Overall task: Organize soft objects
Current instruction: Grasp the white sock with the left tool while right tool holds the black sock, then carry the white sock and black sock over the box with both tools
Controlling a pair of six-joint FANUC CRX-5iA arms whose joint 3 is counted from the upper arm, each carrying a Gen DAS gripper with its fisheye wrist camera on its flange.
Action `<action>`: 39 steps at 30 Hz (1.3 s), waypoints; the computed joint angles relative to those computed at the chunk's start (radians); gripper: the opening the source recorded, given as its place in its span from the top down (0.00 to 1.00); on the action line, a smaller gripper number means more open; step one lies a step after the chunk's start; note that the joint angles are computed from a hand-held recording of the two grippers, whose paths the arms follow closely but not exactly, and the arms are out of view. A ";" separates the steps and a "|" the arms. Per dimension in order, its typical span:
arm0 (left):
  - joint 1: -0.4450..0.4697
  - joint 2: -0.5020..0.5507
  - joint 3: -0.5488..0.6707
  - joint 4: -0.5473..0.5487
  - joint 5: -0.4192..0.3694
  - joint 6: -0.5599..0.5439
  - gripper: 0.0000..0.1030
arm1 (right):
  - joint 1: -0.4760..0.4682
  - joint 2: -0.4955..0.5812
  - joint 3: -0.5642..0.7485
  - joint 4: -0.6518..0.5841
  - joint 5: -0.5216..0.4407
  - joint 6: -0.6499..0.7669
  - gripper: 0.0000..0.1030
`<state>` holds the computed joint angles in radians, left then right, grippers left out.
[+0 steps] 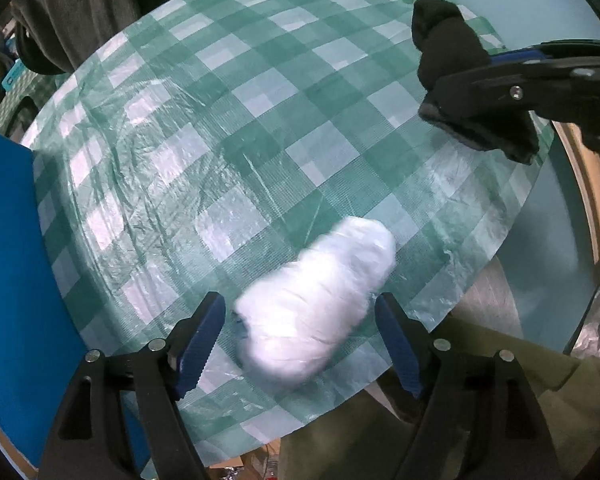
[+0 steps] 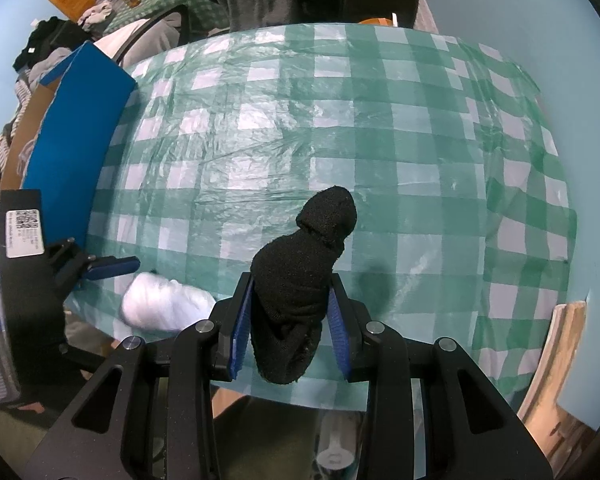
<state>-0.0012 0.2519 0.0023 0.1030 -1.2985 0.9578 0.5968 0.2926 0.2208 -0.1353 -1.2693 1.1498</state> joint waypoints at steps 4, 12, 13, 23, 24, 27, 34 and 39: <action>-0.001 0.018 0.012 -0.008 -0.011 0.025 0.36 | -0.001 0.001 0.000 0.000 0.001 0.003 0.67; 0.040 0.013 0.024 0.030 0.007 0.030 0.42 | -0.006 0.009 0.022 0.005 0.000 0.031 0.67; 0.044 0.010 0.025 0.035 0.010 0.031 0.42 | -0.006 0.010 0.025 0.007 0.000 0.033 0.67; 0.088 -0.011 0.070 0.070 0.017 0.072 0.42 | 0.000 0.028 0.088 0.033 -0.008 0.065 0.67; 0.079 -0.013 0.083 0.066 0.014 0.087 0.42 | 0.001 0.030 0.095 0.036 -0.008 0.067 0.67; 0.089 -0.019 0.094 0.071 0.019 0.093 0.42 | 0.002 0.037 0.121 0.038 -0.009 0.076 0.67; 0.108 -0.016 0.140 0.084 0.022 0.119 0.42 | 0.007 0.057 0.184 0.051 -0.012 0.087 0.67; 0.118 -0.016 0.176 0.080 0.026 0.138 0.42 | 0.012 0.078 0.242 0.053 -0.029 0.099 0.67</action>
